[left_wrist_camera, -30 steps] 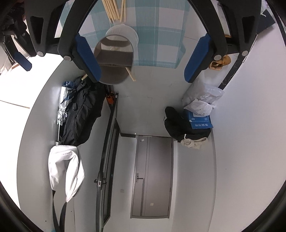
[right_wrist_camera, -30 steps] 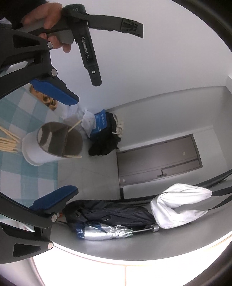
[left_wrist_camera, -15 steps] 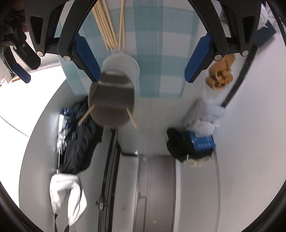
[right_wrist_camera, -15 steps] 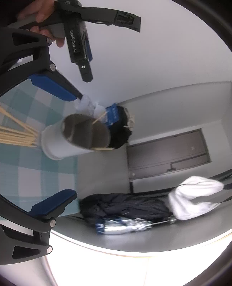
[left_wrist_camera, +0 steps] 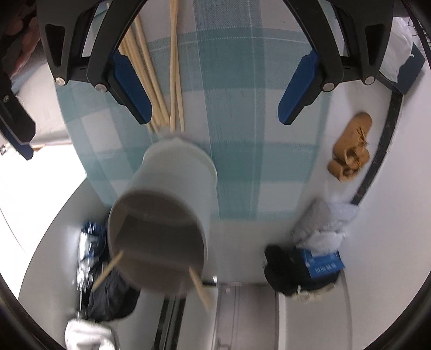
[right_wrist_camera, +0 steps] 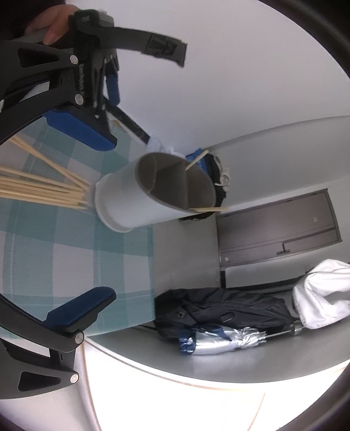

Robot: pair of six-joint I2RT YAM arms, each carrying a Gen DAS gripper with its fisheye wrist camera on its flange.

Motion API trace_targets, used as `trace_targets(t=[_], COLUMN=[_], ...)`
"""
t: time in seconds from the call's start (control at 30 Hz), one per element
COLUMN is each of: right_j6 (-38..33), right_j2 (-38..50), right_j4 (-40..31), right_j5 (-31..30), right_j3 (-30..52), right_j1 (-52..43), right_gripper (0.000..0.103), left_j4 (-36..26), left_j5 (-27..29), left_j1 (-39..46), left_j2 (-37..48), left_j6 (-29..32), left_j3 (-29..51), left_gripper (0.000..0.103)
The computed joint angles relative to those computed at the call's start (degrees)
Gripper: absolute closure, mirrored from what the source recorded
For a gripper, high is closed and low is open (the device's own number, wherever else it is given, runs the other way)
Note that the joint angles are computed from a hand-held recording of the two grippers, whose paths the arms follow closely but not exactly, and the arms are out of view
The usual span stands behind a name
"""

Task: Organize utensils
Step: 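Move both open tools back down to the chopstick bundle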

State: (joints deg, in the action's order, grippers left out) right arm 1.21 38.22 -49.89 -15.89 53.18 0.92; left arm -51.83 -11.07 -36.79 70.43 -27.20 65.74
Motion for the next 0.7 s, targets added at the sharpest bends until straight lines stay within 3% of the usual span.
trace_targets(t=[0.2,0.37,0.7], right_j6=[0.58,0.18,-1.25], right_j2=[1.77,4.24,5.4], right_j4=[0.71,-0.3,-1.22], right_j5=[2.82,-1.36,-2.63], right_j3=[-1.53,-1.36,-0.7], right_j1=[1.74,-0.31,-2.05], right_gripper=[0.001,0.001,0.001], left_j4=[-1.52,-3.96,-6.61], left_j5=[3.16,6.13,3.27], left_j1=[1.36,2.62,1.05], left_j2=[6.33,10.84,15.07], left_j6=[-0.22,-0.82,-3.81], left_j3=[1.26,3.54,7.09], left_gripper=[0.011,0.011,0.011])
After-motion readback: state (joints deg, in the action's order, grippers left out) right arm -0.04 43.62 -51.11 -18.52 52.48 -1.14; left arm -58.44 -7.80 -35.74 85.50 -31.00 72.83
